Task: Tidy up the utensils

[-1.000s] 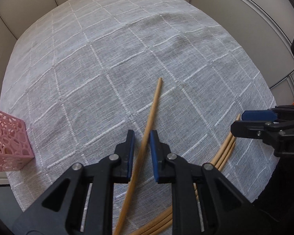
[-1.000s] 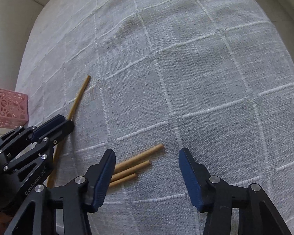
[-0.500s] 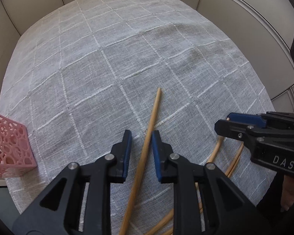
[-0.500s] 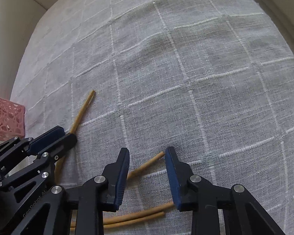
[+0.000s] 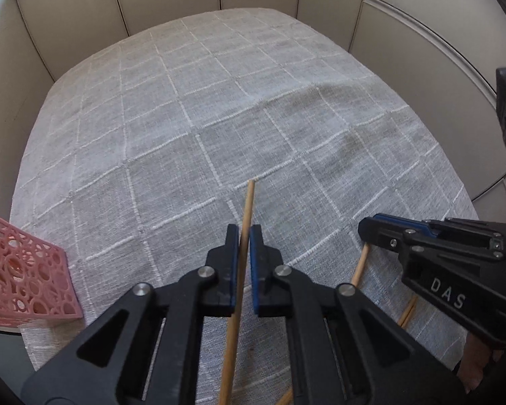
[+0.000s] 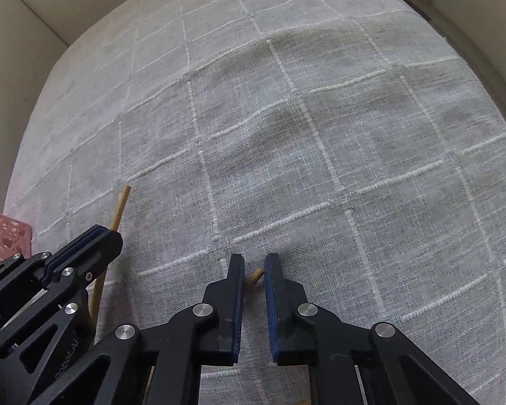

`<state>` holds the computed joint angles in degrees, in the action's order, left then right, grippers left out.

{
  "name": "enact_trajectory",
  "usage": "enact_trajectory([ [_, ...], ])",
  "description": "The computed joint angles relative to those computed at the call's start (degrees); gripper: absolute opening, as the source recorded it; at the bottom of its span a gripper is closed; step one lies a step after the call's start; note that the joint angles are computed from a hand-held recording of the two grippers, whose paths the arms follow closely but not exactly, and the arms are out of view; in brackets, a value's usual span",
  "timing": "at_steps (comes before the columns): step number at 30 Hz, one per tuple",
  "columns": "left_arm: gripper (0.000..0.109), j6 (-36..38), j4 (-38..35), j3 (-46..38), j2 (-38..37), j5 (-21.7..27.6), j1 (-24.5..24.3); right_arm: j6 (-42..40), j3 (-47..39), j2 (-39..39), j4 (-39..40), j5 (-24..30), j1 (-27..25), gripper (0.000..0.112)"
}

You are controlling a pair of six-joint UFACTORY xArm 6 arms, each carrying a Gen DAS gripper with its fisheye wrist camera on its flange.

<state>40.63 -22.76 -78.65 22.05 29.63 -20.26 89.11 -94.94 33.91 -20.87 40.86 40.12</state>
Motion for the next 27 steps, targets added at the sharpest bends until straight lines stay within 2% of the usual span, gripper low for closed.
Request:
enact_trajectory([
  [7,0.007,7.76,-10.69,3.43,-6.72,-2.05,1.64,5.93,2.89,-4.15,-9.85,-6.52,-0.52,0.008],
  [14,0.006,17.71,-24.01,7.23,-15.03,-1.02,5.44,9.26,1.25,-9.44,-23.82,-5.44,1.80,0.005],
  [18,0.006,21.17,-29.12,7.16,-17.09,0.50,8.14,8.34,-3.77,-9.00,-29.06,-4.53,3.56,0.004],
  [23,0.006,23.00,-32.08,7.20,-18.64,2.15,10.92,4.75,-9.84,-7.70,-32.26,-3.58,5.60,0.004],
  [27,0.006,23.91,-33.14,7.66,-19.38,2.99,12.55,1.89,-13.40,-5.53,-31.42,-4.35,5.98,0.004],
])
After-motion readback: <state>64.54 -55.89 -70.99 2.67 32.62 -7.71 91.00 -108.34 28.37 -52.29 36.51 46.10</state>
